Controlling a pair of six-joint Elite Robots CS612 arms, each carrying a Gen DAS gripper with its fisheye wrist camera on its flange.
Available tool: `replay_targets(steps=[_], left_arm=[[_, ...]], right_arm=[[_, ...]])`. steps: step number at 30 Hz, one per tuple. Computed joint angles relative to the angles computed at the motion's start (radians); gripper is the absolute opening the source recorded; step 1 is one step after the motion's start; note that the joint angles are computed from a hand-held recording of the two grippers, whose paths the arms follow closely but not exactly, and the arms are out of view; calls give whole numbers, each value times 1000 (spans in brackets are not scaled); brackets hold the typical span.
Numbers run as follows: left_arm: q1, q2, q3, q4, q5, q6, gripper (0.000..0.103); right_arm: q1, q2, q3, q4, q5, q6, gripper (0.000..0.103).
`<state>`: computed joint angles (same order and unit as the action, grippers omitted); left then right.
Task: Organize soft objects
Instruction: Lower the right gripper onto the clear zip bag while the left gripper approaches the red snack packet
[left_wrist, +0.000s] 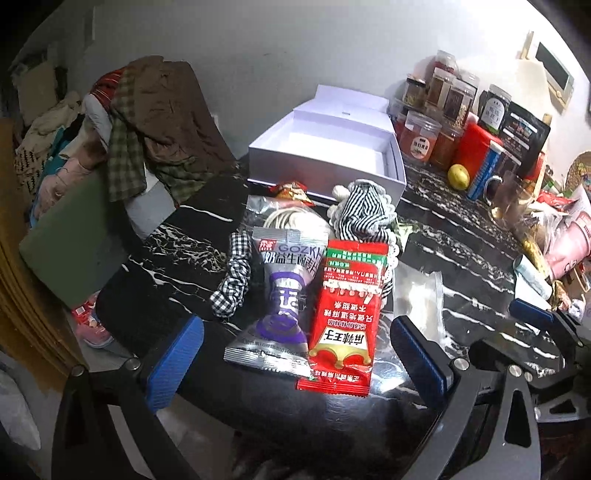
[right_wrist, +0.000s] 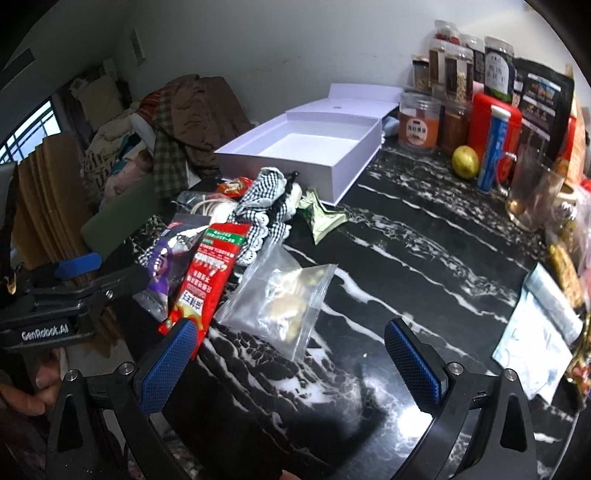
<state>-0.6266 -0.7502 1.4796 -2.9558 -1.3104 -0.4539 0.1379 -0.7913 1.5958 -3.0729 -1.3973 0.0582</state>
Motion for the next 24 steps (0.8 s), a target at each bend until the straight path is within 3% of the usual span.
replay_targets(steps=[7,14,18,24], left_arm=[[2,6,-11,1,2,37,103],[6,13,-30,11,-5,53,103],[11,20,-43,28,-21,48,103],[13,25,-54,28,-8,36,103]], right_arm=[[-2,34,-47,36,13,32,103],[9,75,-123,121,13,0,103],[18,94,-155,152,-21,-3,103],[14,109,-182,227,-16,0,85]])
